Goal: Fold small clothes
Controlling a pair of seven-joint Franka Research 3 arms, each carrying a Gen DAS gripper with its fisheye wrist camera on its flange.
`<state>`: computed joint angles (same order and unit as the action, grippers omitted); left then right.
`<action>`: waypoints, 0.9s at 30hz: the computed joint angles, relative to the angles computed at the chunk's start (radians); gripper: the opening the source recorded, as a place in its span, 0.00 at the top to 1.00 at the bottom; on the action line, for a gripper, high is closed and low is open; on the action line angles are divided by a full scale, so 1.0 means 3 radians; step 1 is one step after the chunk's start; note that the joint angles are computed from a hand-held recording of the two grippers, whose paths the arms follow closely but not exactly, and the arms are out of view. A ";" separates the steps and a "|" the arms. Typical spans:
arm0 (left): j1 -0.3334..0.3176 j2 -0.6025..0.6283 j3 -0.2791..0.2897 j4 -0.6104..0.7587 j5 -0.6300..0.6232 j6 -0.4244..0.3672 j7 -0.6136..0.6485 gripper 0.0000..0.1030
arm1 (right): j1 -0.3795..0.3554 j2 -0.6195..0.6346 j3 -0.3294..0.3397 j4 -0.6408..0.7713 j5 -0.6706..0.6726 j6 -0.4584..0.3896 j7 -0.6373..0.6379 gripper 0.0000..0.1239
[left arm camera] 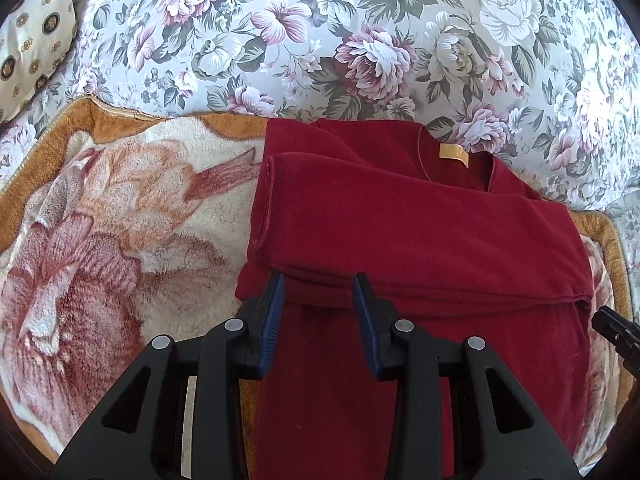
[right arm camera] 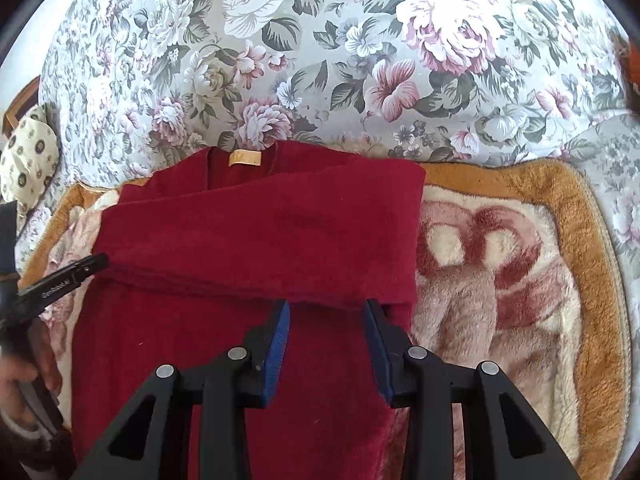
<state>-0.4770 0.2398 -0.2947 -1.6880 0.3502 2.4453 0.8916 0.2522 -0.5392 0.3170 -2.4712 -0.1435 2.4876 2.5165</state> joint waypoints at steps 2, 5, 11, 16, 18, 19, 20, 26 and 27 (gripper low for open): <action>0.0003 -0.0133 -0.0009 -0.0147 0.0006 0.0042 -0.0018 0.67 | 0.0089 -0.0120 -0.0026 -0.0089 0.0119 -0.0028 0.0009 0.71; 0.0015 -0.0350 -0.0042 -0.0374 -0.0018 0.0047 -0.0024 0.67 | 0.0136 -0.0278 0.0054 -0.0142 0.0155 -0.0193 0.0070 0.71; 0.0040 -0.0839 -0.0123 -0.0856 -0.0231 0.0063 0.0076 0.67 | 0.0412 -0.0670 0.0120 -0.0345 0.0473 -0.0278 0.0167 0.68; 0.0006 -0.1315 -0.0126 -0.1296 -0.0586 0.0104 0.0274 0.67 | 0.0598 -0.0895 0.0265 -0.0379 0.0629 -0.0549 0.0284 0.67; -0.0024 -0.1500 -0.0106 -0.1468 -0.0733 0.0105 0.0344 0.67 | 0.0682 -0.1024 0.0321 -0.0429 0.0703 -0.0606 0.0373 0.66; -0.0036 -0.1575 -0.0096 -0.1533 -0.0787 0.0085 0.0371 0.67 | 0.0715 -0.1081 0.0346 -0.0463 0.0736 -0.0620 0.0422 0.65; -0.0057 -0.1666 -0.0079 -0.1615 -0.0860 0.0070 0.0409 0.67 | 0.0759 -0.1135 0.0366 -0.0492 0.0777 -0.0645 0.0466 0.65; -0.0191 -0.2147 0.0013 -0.2105 -0.1185 0.0045 0.0549 0.49 | 0.0985 -0.1304 0.0445 -0.0592 0.0936 -0.0825 0.0603 0.64; -0.0215 -0.2192 0.0035 -0.2168 -0.1240 0.0060 0.0569 0.48 | 0.1017 -0.1315 0.0442 -0.0612 0.0964 -0.0831 0.0613 0.64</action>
<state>-0.5415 -0.4178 -0.2841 -2.3382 -0.0219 2.4633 1.0624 0.5573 -0.9337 0.4497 -2.6549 0.1458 2.2382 2.7003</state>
